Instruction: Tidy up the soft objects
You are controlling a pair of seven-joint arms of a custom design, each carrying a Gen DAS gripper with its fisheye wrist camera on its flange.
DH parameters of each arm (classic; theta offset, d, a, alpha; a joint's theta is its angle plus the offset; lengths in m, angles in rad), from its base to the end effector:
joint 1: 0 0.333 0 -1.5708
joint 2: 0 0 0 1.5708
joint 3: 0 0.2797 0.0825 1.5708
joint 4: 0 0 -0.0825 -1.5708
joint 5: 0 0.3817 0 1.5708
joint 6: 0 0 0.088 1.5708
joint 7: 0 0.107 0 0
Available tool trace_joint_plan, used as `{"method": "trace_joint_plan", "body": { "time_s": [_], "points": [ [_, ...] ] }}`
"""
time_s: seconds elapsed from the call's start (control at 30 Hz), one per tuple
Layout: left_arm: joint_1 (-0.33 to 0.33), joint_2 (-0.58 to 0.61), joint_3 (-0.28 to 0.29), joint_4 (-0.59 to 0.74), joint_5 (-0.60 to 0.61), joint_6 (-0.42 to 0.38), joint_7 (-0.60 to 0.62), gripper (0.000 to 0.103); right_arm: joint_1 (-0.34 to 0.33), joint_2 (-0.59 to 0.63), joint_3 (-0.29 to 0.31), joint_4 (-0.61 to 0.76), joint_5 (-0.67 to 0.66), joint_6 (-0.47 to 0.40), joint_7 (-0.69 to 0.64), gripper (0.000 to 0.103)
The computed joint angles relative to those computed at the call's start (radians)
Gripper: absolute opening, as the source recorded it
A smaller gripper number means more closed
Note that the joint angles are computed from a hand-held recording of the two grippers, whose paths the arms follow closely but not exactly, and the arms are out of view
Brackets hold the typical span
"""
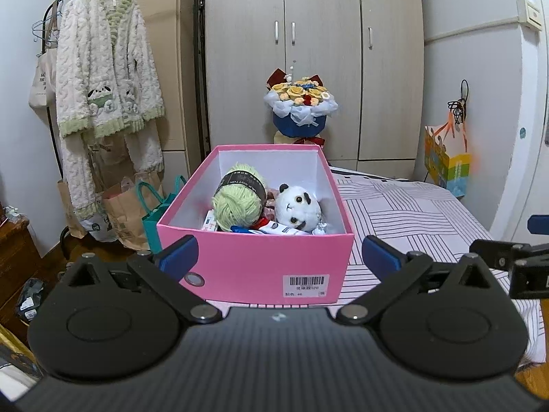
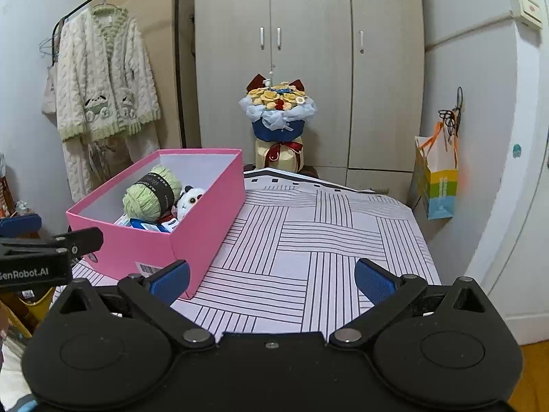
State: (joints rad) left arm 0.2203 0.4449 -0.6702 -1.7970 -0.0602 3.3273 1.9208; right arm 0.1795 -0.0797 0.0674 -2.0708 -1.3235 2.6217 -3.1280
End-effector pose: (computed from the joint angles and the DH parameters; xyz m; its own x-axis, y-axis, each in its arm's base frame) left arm 0.6346 -0.2241 0.4576 -0.4815 -0.8765 -0.0026 -0.3291 0.1835 -0.9263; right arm 0.5462 0.1616 0.4872 -0.3244 -0.9459 0.0013 -0.4380 0.1490 -0.8865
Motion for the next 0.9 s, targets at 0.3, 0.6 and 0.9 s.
{"method": "trace_joint_plan", "body": {
  "time_s": [0.3,0.6,0.9],
  "points": [
    [-0.013,-0.029,0.023,-0.043,0.019,0.039,-0.023,0.103,0.012,-0.028,0.024,-0.032,-0.070,-0.065,0.084,0.103],
    [0.088,-0.026,-0.058,-0.073,0.141,0.051,-0.109,0.103,0.037,-0.030,0.036,-0.036,-0.100,-0.132,0.131,0.103],
    [0.118,-0.012,-0.077,-0.070,0.216,0.061,-0.169,0.103,0.043,-0.041,0.042,-0.046,-0.130,-0.164,0.178,0.103]
  ]
}}
